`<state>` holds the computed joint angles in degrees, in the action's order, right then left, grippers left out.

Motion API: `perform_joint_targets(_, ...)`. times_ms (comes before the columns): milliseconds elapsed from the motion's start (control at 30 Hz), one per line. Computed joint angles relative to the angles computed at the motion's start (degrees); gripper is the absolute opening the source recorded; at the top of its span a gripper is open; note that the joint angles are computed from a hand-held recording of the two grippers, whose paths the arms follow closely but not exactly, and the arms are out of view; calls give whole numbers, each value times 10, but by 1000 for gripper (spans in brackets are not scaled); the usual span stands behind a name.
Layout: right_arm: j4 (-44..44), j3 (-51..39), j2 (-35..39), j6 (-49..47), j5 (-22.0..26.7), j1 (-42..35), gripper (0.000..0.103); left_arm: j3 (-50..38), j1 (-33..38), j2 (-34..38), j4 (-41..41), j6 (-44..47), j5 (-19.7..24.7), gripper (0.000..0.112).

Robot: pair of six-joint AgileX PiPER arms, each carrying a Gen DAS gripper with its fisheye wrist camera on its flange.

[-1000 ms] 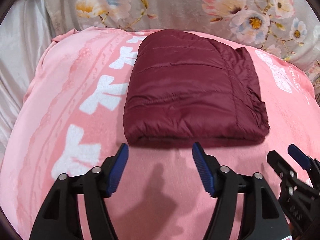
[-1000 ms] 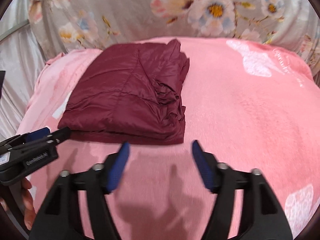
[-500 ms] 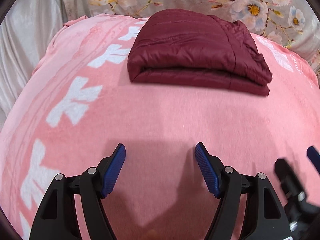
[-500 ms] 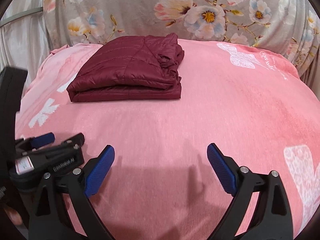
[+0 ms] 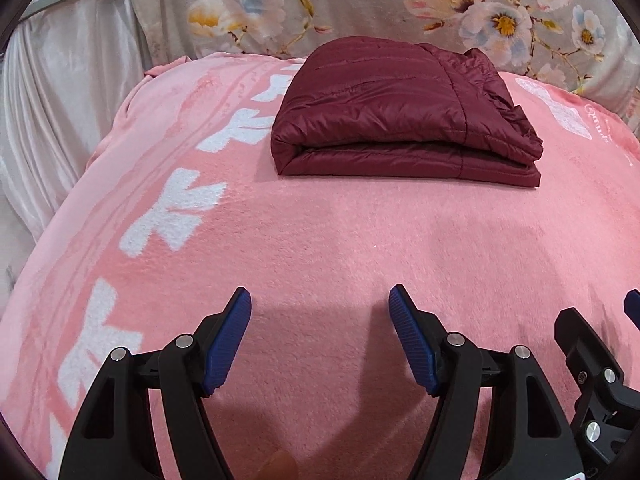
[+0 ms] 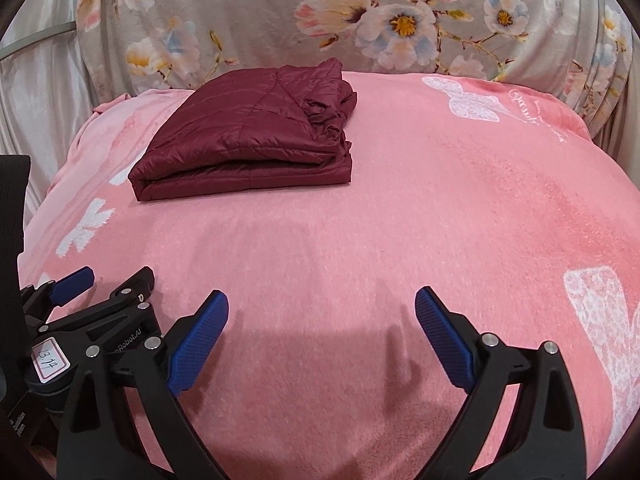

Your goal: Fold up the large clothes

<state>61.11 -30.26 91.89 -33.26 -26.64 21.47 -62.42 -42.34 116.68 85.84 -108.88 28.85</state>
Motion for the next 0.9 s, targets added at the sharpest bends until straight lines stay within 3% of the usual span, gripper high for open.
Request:
perform_joint_targets(367, 27, -3, 4, -27, -9, 6, 92, -1, 2, 2, -2, 1, -3, 67)
perform_joint_targets(533, 100, -17, 13, -90, -31, 27, 92, -5, 3, 5, -13, 11, 0, 65)
perform_joint_targets(900, 98, -16, 12, -91, -28, 25, 92, -4, -1, 4, -10, 4, 6, 63)
